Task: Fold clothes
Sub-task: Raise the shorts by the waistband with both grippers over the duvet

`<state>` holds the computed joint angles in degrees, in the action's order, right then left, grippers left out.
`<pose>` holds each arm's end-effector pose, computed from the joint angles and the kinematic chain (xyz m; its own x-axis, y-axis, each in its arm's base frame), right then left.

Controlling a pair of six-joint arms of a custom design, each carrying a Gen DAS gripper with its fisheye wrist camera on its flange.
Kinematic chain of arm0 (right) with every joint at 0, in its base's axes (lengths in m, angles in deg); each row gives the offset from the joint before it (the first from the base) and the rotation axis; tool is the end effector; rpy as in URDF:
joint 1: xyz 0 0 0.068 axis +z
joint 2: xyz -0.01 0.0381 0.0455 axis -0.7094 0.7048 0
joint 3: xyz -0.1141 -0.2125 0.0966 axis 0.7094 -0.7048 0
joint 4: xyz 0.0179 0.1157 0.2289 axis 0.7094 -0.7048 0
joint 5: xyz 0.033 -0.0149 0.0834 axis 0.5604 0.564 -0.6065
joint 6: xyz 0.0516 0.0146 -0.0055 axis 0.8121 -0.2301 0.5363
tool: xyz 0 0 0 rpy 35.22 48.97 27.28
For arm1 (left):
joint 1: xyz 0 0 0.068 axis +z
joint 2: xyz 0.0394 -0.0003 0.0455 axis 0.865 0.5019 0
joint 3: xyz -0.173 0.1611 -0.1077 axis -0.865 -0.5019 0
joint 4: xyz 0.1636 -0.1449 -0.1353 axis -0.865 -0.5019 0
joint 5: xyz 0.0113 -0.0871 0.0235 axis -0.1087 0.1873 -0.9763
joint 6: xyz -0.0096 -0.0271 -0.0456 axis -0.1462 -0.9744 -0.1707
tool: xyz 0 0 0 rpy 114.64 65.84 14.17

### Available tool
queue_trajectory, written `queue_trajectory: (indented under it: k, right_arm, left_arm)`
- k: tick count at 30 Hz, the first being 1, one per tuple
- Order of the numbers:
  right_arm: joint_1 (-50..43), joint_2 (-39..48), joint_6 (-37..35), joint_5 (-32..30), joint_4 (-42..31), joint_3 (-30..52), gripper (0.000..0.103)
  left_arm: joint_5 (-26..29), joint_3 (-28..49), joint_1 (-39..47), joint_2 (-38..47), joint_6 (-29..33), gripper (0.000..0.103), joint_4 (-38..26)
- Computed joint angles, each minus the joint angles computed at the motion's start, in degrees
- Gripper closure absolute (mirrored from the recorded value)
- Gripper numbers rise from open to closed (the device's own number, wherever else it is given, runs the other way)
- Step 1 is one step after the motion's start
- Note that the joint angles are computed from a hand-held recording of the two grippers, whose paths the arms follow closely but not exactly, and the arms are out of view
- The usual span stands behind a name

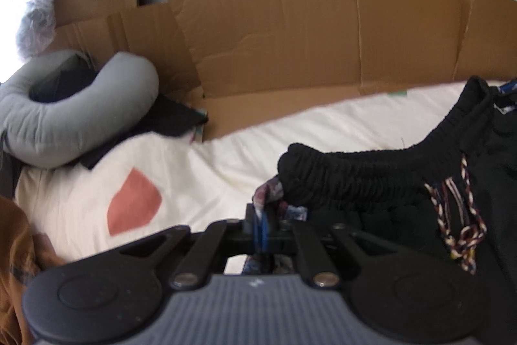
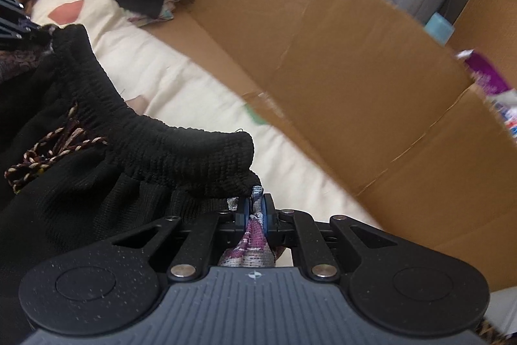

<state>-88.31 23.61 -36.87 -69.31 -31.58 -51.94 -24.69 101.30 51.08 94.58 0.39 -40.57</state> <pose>0.1217 -0.0959 0.1729 -0.7348 -0.3451 -0.5838 -0.2032 0.9333 -0.2960 0.2236 -0.0429 0.1588 -0.4627 0.5691 -0.6797 0.6252 0.7531 0.2050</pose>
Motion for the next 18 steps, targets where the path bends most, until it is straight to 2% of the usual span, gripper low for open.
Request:
queue_trajectory:
  k: [8,18]
  right_arm:
    - [-4.08,4.01,-1.29,1.05,2.53,6.52,0.098]
    - [1.14,13.57,1.59,6.65,10.73,11.63,0.098]
  left_arm:
    - [-1.77,3.66,-7.35,0.0,-4.61,0.101,0.26]
    - [-8.72,11.07,-12.96,10.95,-8.86,0.101,4.16]
